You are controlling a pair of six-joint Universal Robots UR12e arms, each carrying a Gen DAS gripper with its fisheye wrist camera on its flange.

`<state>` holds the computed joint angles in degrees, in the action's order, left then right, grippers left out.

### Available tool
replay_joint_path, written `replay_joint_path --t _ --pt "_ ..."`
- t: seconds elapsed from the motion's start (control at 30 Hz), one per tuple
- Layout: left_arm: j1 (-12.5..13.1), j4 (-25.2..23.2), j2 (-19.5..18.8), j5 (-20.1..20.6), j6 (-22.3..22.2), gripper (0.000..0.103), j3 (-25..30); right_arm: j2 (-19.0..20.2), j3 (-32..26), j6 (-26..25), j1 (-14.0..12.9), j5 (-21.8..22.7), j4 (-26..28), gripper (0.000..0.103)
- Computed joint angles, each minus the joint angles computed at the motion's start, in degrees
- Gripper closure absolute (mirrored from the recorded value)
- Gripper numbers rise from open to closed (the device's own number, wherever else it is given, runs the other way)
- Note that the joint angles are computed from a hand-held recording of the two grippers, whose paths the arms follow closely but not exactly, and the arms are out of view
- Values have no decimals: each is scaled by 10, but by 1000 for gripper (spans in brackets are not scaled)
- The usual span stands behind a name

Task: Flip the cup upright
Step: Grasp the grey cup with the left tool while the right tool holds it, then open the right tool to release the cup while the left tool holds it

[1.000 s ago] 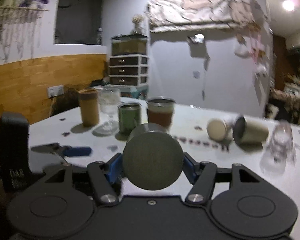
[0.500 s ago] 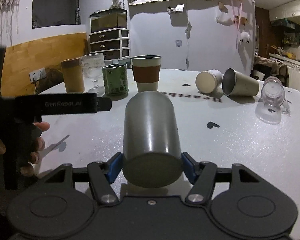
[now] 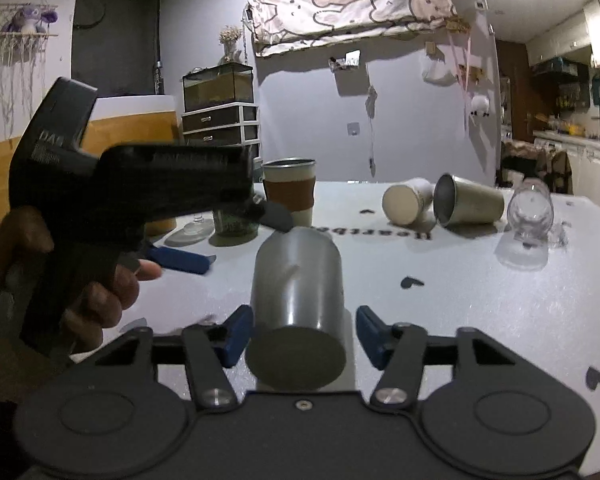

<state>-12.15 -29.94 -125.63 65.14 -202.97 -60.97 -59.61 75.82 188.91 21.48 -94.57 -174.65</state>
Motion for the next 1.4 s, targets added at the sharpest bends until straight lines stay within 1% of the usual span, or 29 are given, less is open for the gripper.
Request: replay_joint_path --t 0.03,0.07,0.17,0.27,0.37,0.4,0.5,0.53,0.6,0.63,0.7,0.8,0.93,1.0,1.03,1.07,1.13,1.2,1.3,1.4 --pt "0 -15 -4 -14 -7 2 8 -1 2 6 -3 11 0 49" --pt "0 -28 -7 -22 -13 5 15 -1 3 9 -4 17 2 49" --pt "-4 -55 -15 -23 -23 9 30 -1 6 12 -5 21 -4 49" --pt "-6 -67 -21 -17 -41 9 39 -1 8 17 -8 28 -8 49" --pt "-1 -78 -29 -43 -76 11 46 -1 9 18 -9 32 -11 49" --pt "0 -63 -32 -51 -86 11 44 -1 10 16 -9 32 -13 49" --pt "2 -39 -31 -55 -104 16 35 0 11 13 -9 31 -16 49" --pt "2 -27 -30 -55 -109 19 30 -1 13 13 -9 31 -17 49" --pt "3 2 -24 -50 -109 20 18 -1 13 14 -10 33 -15 49" --pt "2 22 -20 -46 -105 20 10 -1 13 14 -10 37 -15 49" --pt "0 60 -11 -31 -82 20 -6 -1 12 12 -11 45 -14 49" --pt "-6 104 4 -7 -25 20 -28 1 9 4 -11 51 -9 49" --pt "-20 142 22 32 72 20 -54 5 5 -3 -9 52 3 50" --pt "-27 165 30 50 117 22 -69 7 1 -3 -9 54 15 50" --pt "-29 175 33 53 137 26 -75 8 -2 -3 -10 56 25 50" --pt "-33 180 36 64 160 26 -81 9 -2 -2 -9 57 27 50" --pt "-36 195 39 78 188 26 -92 10 -4 -3 -9 56 34 53" --pt "-37 206 41 92 202 26 -99 10 -4 -1 -10 65 40 54" --pt "-35 222 42 121 199 26 -103 10 -3 -6 -8 60 42 53" --pt "-30 243 39 165 192 26 -99 9 0 -9 -7 55 31 52"
